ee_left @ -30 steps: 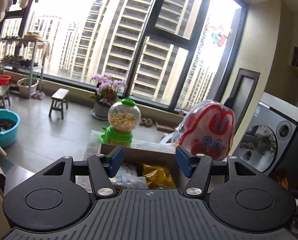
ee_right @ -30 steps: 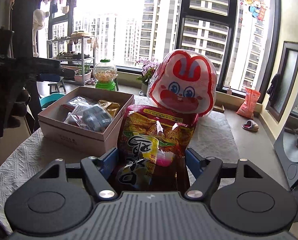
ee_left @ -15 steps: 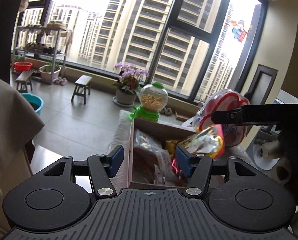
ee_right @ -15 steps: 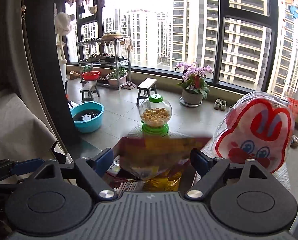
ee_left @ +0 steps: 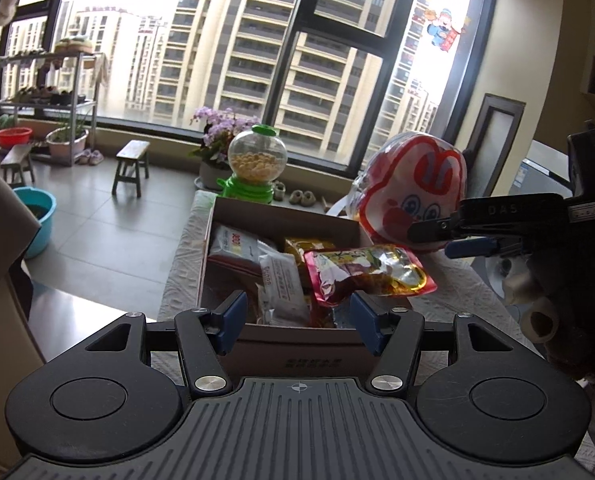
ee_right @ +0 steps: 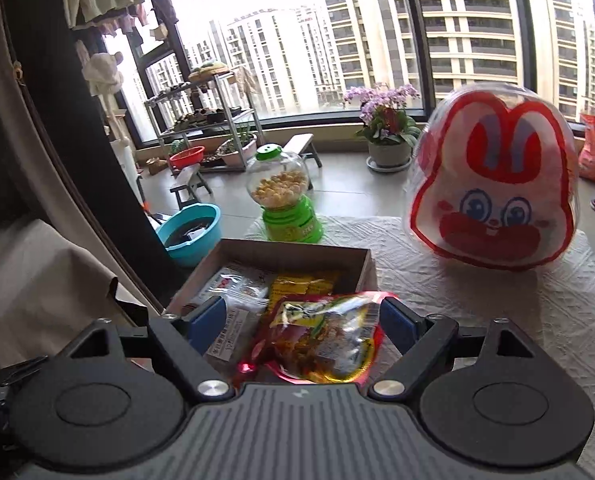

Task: Organize snacks
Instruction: 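Open both grippers to drop the packets into the pink box, then press the packets down inside the pink box with the right gripper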

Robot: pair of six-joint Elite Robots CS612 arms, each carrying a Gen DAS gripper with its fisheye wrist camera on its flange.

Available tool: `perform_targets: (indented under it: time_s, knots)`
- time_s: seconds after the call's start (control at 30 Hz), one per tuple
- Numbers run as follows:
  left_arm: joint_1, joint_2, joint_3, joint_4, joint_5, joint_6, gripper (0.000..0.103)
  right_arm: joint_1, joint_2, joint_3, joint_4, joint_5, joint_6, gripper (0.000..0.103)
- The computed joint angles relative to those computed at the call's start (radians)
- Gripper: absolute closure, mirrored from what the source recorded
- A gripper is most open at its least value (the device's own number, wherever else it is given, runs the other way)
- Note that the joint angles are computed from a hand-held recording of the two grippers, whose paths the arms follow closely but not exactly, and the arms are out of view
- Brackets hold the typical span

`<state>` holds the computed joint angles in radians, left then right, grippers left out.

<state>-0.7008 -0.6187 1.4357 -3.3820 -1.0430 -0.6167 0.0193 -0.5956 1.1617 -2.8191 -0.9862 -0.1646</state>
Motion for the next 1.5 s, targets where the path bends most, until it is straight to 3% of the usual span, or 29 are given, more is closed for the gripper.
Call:
perform_targets:
  time_s: [0.07, 0.13, 0.23, 0.3, 0.53, 0.67, 0.77, 0.8, 0.87, 0.97, 1.03, 1.23, 1.37, 1.47, 1.5]
  knots:
    - [0.003, 0.006, -0.008, -0.006, -0.019, 0.003, 0.040, -0.001, 0.021, -0.036, 0.076, -0.005, 0.028, 0.033]
    - [0.006, 0.012, -0.012, -0.016, -0.033, 0.004, 0.040, 0.001, 0.037, -0.062, 0.144, -0.004, 0.030, 0.062]
    - [0.008, 0.017, -0.012, -0.025, -0.041, -0.010, 0.040, 0.018, 0.031, -0.040, 0.085, -0.032, -0.033, 0.080]
    - [0.008, 0.020, -0.010, -0.028, -0.044, -0.021, 0.040, 0.032, 0.020, -0.023, 0.052, -0.033, -0.095, 0.080]
    - [0.004, 0.013, 0.004, -0.006, -0.046, -0.037, 0.040, 0.083, 0.051, -0.089, 0.173, -0.044, -0.183, 0.080]
    - [0.005, 0.016, -0.002, -0.010, -0.044, -0.039, 0.040, 0.075, 0.061, -0.113, 0.237, 0.036, -0.173, 0.079]
    - [0.004, 0.021, -0.014, 0.004, -0.052, -0.036, 0.040, 0.053, 0.060, -0.134, 0.415, 0.206, -0.215, 0.079]
    - [0.004, 0.021, -0.016, 0.009, -0.056, -0.031, 0.040, 0.050, 0.049, -0.119, 0.405, 0.209, -0.219, 0.079]
    - [0.001, 0.020, -0.015, 0.018, -0.059, -0.020, 0.040, 0.045, 0.026, -0.068, 0.267, 0.171, -0.179, 0.079]
    - [0.000, 0.023, -0.024, 0.013, -0.054, -0.019, 0.040, 0.044, 0.017, -0.039, 0.097, 0.039, -0.072, 0.076]
    - [0.000, 0.027, -0.031, 0.003, -0.056, -0.015, 0.040, 0.044, 0.027, -0.054, 0.090, -0.018, -0.042, 0.070]
    - [0.000, 0.028, -0.037, 0.036, -0.064, -0.008, 0.040, 0.059, 0.074, -0.125, 0.293, 0.041, -0.054, 0.067]
    - [-0.007, 0.016, -0.017, 0.063, -0.032, -0.026, 0.040, 0.074, 0.064, -0.099, 0.236, 0.032, -0.108, 0.064]
    - [-0.022, 0.011, -0.003, 0.078, 0.021, -0.021, 0.040, 0.063, 0.013, 0.017, 0.049, 0.023, -0.151, 0.064]
    - [-0.028, 0.013, -0.003, 0.083, 0.043, -0.018, 0.040, 0.055, -0.005, 0.061, -0.016, 0.034, -0.160, 0.059]
